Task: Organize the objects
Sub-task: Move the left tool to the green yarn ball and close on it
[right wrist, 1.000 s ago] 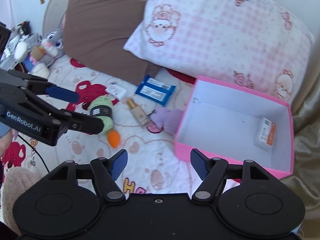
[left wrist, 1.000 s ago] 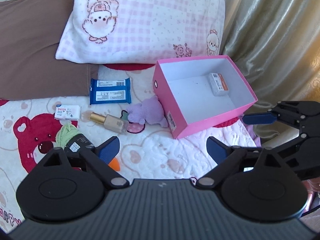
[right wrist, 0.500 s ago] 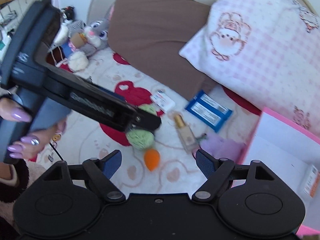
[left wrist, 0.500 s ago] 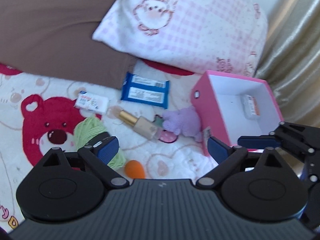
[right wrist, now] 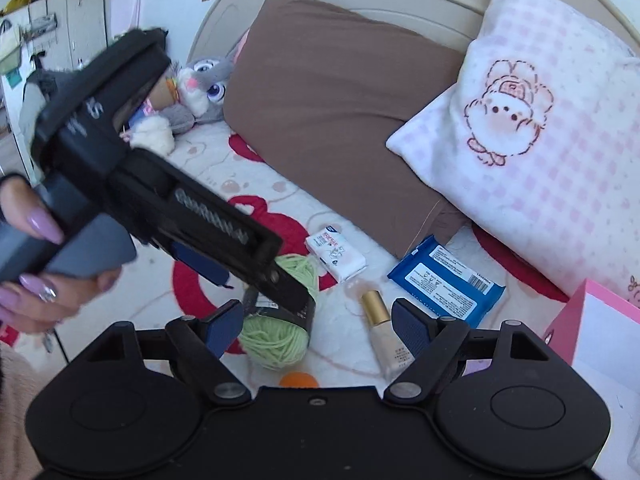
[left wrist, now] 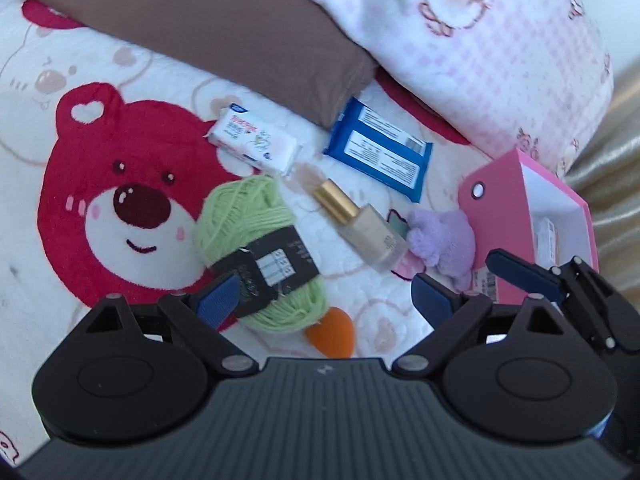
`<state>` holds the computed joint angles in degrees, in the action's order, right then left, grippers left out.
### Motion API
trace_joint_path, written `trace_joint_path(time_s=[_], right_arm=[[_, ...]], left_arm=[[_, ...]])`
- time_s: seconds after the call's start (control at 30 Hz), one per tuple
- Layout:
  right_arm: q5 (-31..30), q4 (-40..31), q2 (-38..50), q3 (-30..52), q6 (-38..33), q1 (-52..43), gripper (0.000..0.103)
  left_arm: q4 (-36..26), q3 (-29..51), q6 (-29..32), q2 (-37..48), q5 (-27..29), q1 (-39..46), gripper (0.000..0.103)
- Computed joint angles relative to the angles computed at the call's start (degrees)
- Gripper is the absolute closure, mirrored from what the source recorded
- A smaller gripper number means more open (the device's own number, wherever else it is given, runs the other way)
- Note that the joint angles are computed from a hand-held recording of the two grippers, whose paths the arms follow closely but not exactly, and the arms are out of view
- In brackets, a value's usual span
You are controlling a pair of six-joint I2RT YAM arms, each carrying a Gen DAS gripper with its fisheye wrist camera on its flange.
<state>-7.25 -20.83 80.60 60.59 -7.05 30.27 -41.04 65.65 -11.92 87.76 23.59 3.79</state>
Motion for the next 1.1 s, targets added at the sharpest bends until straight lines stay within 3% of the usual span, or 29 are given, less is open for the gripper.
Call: trace_joint_path(time_s=[0.17,0.4,0.57,0.77,0.83,0.93,1.03,1.1], right_arm=[[-3.21,4.55,4.67,-1.05,-0.02,-0.21,0.018],[-5.68,3.58,12.63,3.86,0.9,2.04,0.018],[-7.43,0.3,19.58,9.27,1.77,2.48,0.018],[-4.99,-0.6,24.98,11.78,3.98,2.83,0.019],[-6.31,-1.22,26.07,12.31,4.86,2.61,0.02],[-7.56,-1.16,27.1,12.39,6.55,2.28,0.021],[-8.84,1.2,26.66,10.64,7.47,1.85,0.029],[-8.23,3.69,26.19,8.64,4.55,1.97,0.033]], left_arm=[[4.35,-2.32,1.02,2.9,1.34,2.74,0.012],[12.66,-6.22,-1.82,5.39,0.69,5.68,0.023],[15.86,-8.98,-2.65,5.97,-2.35,5.28,0.019],[17.39,-10.91,-5.63,6.47,1.35,7.12,0.02],[18.56,-11.91,-6.61,6.43,3.07,7.17,0.024],[19.37,-12.54,-7.92,6.57,6.99,7.46,0.046],[19.43,-12.65,-6.41,6.07,6.93,6.91,0.047],[20.1,-12.92,-7.36,6.74,8.85,7.66,0.047]])
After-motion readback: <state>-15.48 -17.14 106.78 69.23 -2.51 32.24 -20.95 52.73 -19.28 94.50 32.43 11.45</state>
